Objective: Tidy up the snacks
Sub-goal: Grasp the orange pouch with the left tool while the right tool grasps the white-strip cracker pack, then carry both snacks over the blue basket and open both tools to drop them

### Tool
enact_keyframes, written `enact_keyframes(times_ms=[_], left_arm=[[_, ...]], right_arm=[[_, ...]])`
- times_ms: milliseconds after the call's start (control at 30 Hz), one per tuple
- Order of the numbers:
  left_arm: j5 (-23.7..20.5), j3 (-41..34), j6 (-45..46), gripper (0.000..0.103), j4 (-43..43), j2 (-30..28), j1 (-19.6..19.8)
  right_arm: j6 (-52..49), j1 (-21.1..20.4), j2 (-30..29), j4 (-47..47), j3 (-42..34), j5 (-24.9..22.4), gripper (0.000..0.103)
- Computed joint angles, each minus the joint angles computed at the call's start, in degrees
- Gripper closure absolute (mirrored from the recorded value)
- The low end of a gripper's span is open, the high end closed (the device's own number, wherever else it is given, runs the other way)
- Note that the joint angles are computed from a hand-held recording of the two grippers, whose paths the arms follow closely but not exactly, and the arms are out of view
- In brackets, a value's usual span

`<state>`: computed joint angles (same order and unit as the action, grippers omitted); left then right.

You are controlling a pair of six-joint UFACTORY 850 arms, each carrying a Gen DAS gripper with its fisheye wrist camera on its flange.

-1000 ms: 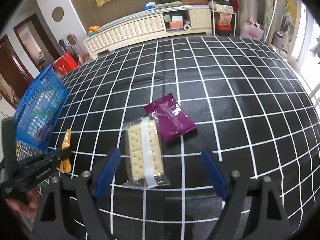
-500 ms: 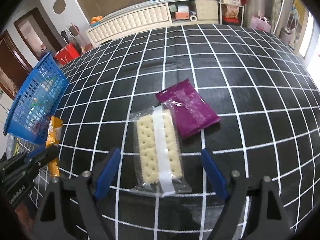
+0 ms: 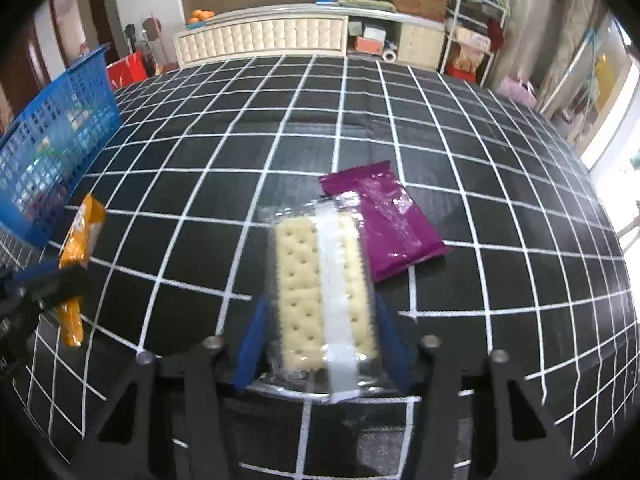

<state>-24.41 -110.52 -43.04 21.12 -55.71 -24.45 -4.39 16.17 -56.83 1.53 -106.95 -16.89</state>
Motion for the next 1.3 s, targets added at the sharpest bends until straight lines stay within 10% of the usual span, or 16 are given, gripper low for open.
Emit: enact_keyframes(times_ms=[300,900,1300], left_arm=[[4.6,7.3,-7.8,0.092,9.4,6.4,0.0],[9.5,29.7,-55.8,0.092,61.0,28.1,3.8],[8.4,35.9,-58.1,0.092,66.3,35.5,9.2]], right_arm=[[-10.6,1.0,6.8,10.2,6.9,5.0,0.056],[-31.1,8.2,19.3,30.0,12.5,10.7,0.056],[-33.4,12.6,15.2,29.1,4.4,9.5,0.056]])
